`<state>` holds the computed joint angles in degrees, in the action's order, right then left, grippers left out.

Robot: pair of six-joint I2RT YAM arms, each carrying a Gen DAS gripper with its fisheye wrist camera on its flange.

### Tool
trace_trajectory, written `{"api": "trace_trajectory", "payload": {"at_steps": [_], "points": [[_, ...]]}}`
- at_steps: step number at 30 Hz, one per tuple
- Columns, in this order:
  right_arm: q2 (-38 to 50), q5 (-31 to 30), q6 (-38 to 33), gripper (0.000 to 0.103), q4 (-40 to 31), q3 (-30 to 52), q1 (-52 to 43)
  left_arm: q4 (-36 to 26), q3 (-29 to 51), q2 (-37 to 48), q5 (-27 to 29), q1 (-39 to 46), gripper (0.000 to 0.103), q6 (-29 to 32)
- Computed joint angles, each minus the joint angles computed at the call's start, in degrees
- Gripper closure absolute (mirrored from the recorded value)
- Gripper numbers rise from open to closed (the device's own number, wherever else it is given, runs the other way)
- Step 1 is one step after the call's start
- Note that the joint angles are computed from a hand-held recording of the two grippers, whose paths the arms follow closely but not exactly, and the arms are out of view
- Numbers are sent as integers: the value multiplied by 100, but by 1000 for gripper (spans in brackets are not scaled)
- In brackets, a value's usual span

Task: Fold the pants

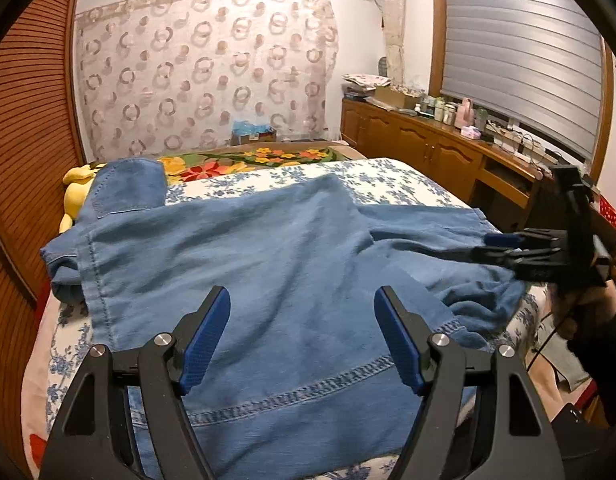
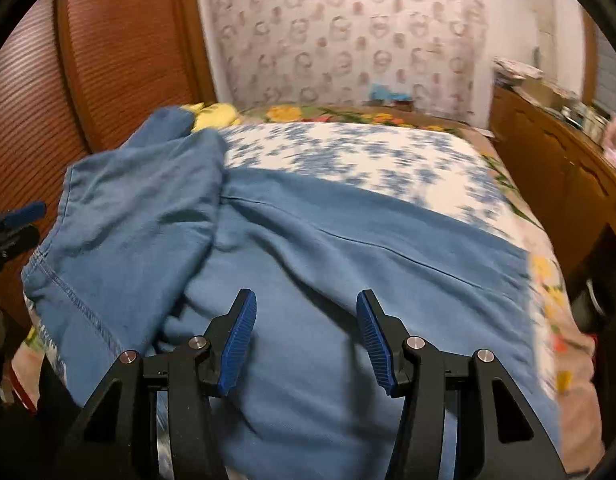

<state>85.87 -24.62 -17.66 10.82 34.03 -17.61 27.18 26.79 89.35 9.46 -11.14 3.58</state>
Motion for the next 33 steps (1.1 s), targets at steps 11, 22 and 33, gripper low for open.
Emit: {"api": "trace_trajectory", "payload": {"at_steps": [11,22,33], "points": [[-660,-418,-638,49,-506,-515,-1768,142,105,539,-126,-427,27,-130],[-666,-319,-639,49,-674,-488,-2025,111,209,1021,-24,-535,27,-209],[-124,-47,-706,49,-461,-291,-1850,175,323,1374,52,-451,25,-298]]}}
